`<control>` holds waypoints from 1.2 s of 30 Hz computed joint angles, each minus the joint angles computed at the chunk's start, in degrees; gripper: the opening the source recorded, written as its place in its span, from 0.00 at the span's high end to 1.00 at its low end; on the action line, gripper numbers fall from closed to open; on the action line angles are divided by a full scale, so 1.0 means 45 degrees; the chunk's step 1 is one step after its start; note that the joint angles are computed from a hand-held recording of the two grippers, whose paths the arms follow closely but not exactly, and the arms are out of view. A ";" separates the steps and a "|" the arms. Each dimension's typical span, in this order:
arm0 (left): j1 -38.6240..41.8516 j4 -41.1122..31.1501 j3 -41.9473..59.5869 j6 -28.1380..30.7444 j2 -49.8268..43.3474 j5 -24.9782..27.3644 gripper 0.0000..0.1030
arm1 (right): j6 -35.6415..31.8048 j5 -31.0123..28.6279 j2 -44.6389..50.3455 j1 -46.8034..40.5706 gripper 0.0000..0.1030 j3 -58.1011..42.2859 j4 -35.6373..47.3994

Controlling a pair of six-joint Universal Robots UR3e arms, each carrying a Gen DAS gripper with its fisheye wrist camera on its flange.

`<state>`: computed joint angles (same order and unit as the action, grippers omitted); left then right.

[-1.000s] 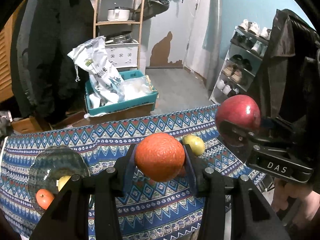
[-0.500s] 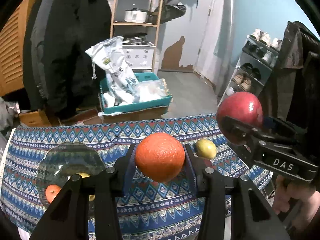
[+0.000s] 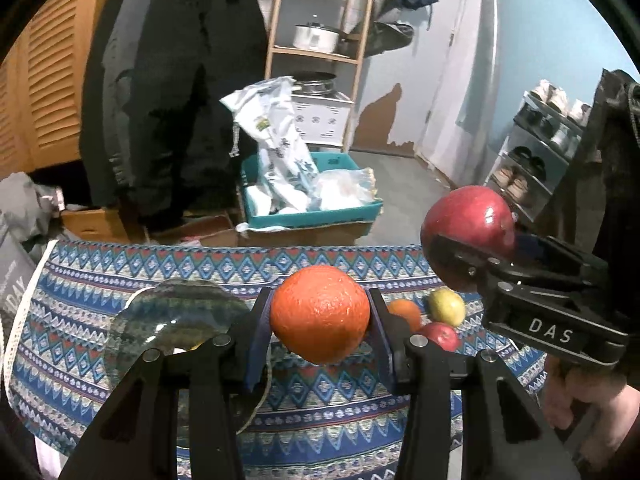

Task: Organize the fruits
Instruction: 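Lower the apple and tangerine into the glass bowl and open both grippers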

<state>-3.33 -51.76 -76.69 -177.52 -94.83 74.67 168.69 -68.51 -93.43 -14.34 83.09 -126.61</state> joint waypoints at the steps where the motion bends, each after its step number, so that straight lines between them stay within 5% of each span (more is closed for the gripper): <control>1: 0.0089 -0.0035 -0.0007 -0.0007 0.0012 0.0001 0.55 | 0.0071 -0.0066 0.0192 0.0175 0.27 -0.0121 -0.0064; 36: 0.4460 0.0173 -0.1983 0.0713 -0.1230 0.0448 0.55 | 0.1684 -0.1683 0.9813 0.5347 0.27 -0.9706 0.3118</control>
<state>16.74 -50.99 -85.62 -174.31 -100.36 76.69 176.27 -76.09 -49.28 9.72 39.42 -112.58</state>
